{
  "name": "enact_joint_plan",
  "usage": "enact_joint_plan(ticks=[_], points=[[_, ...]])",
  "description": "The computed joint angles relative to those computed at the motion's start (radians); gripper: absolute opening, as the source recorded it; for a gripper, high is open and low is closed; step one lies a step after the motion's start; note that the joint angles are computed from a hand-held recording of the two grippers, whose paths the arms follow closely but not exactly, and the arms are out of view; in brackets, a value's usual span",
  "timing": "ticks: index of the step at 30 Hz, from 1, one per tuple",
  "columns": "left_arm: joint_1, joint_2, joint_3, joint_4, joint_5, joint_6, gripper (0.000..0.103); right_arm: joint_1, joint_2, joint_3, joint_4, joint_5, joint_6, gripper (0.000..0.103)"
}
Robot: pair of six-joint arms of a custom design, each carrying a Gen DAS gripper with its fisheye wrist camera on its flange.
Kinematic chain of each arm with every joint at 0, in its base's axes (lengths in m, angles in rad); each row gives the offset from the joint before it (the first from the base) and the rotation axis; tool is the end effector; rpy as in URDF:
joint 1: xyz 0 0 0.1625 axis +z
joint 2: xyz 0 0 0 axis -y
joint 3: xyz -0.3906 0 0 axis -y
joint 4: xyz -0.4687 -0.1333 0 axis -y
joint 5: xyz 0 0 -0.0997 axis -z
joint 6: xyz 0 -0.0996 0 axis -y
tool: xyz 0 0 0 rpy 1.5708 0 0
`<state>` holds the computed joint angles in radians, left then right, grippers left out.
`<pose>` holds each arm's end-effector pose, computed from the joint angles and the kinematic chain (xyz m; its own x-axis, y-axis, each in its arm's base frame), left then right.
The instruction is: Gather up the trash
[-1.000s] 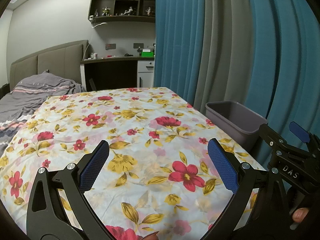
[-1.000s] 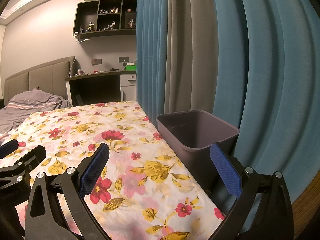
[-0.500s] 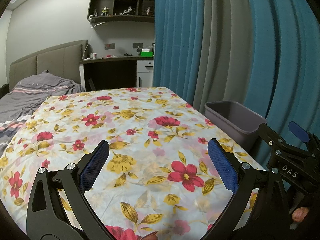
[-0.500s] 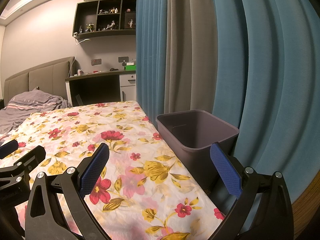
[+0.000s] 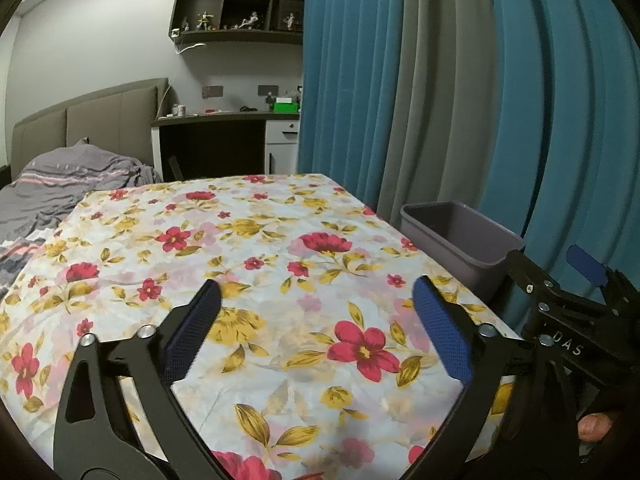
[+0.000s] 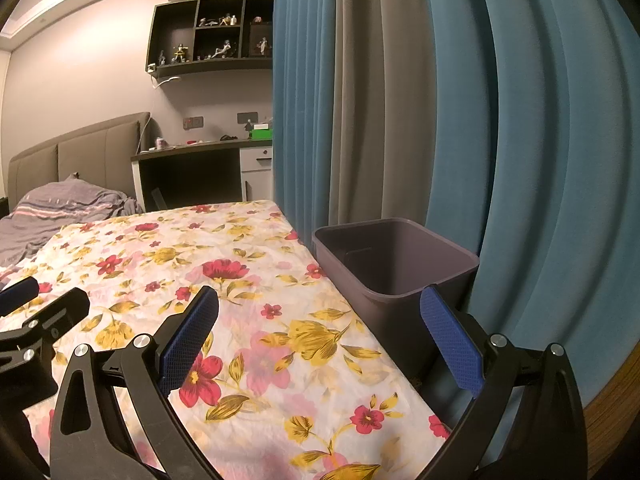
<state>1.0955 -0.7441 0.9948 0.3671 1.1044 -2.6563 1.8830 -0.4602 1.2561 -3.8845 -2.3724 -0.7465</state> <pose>-0.1877 -0.7539 0.1780 -0.7272 0.3135 -0.6106 0.6832 0.4169 -0.5995 0.2898 -0.6970 0.0970 -0.6366 0.3101 0.7061 -0.6111 0.3556 -0.7072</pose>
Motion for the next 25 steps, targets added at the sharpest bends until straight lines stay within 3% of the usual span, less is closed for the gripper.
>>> enact_joint_plan(ticks=[5,14,17,21,25], points=[[0.004,0.004,-0.007,0.019,0.008,0.003,0.066,0.001,0.002,-0.003,0.004,-0.002,0.001,0.097],[0.004,-0.006,0.003,0.013,0.011,0.008,0.067,0.0,-0.001,0.002,0.001,0.0,0.001,0.097],[0.002,-0.014,0.015,-0.011,-0.007,0.016,0.072,0.001,0.001,-0.001,0.002,0.0,0.003,0.097],[0.0,-0.033,0.041,-0.062,-0.044,0.012,0.097,0.001,0.002,-0.002,0.001,0.002,0.007,0.097],[-0.001,-0.031,0.035,-0.069,-0.082,0.008,0.097,0.002,0.008,-0.008,0.0,0.002,0.014,0.097]])
